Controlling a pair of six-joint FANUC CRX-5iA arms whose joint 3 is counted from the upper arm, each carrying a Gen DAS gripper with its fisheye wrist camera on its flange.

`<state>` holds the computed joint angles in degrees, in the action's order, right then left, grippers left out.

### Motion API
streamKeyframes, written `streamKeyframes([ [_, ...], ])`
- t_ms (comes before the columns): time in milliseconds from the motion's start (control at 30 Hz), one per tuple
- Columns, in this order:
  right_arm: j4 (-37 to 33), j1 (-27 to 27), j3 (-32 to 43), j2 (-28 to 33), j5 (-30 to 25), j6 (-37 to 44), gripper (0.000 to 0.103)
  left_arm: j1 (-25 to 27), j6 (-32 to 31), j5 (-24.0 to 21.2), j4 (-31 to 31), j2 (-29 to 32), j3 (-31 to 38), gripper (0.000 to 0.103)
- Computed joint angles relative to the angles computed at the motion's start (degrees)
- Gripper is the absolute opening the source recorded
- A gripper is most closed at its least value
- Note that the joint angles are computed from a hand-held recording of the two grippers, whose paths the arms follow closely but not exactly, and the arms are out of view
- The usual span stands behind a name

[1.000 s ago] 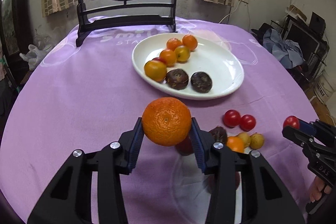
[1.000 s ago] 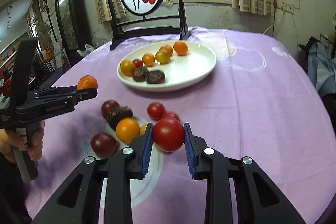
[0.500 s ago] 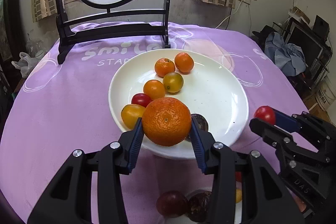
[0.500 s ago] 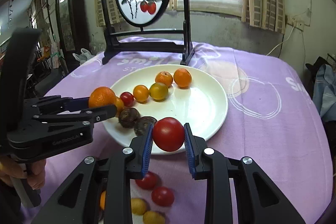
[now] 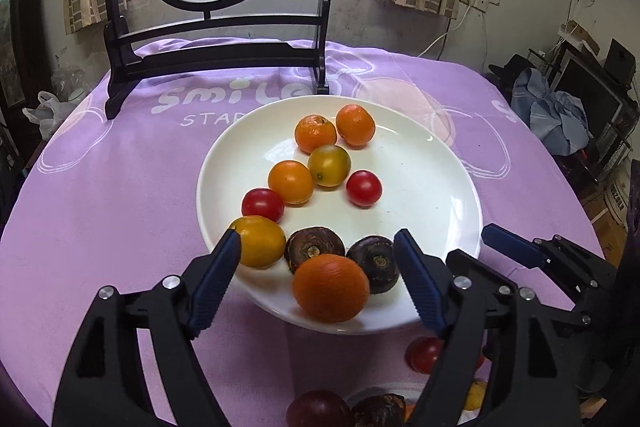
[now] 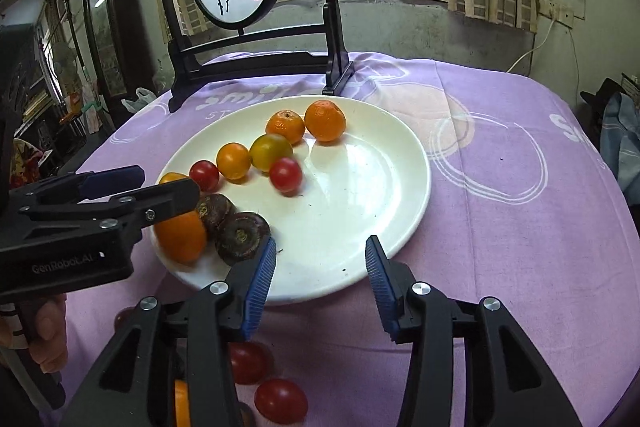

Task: Organize fruits
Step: 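Carry the tomato and mandarin over the white plate and open both tools, then grasp a small yellow fruit with the right tool while the left grasps a dark red tomato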

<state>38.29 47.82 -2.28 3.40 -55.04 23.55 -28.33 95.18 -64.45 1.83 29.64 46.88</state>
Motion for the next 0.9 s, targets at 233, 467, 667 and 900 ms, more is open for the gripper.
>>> streamKeyframes([
  [233,1.5,2.9,-3.2,-4.0,-1.9,-2.8,0.061,-0.1,-1.0,5.3,0.0,-7.2,-10.1,0.086],
  [467,2.4,7.5,-7.3,-8.1,-4.2,-5.2,0.066,0.7,-1.4,8.5,0.9,-13.6,-19.9,0.087],
  [667,1.7,10.8,-9.9,-9.8,-5.8,-6.7,0.066,1.0,-0.6,9.9,0.1,-17.1,-25.6,0.088],
  [900,1.7,13.1,-11.5,-10.6,-7.2,-9.0,0.067,1.7,-1.4,11.6,0.7,-20.2,-30.6,0.088],
])
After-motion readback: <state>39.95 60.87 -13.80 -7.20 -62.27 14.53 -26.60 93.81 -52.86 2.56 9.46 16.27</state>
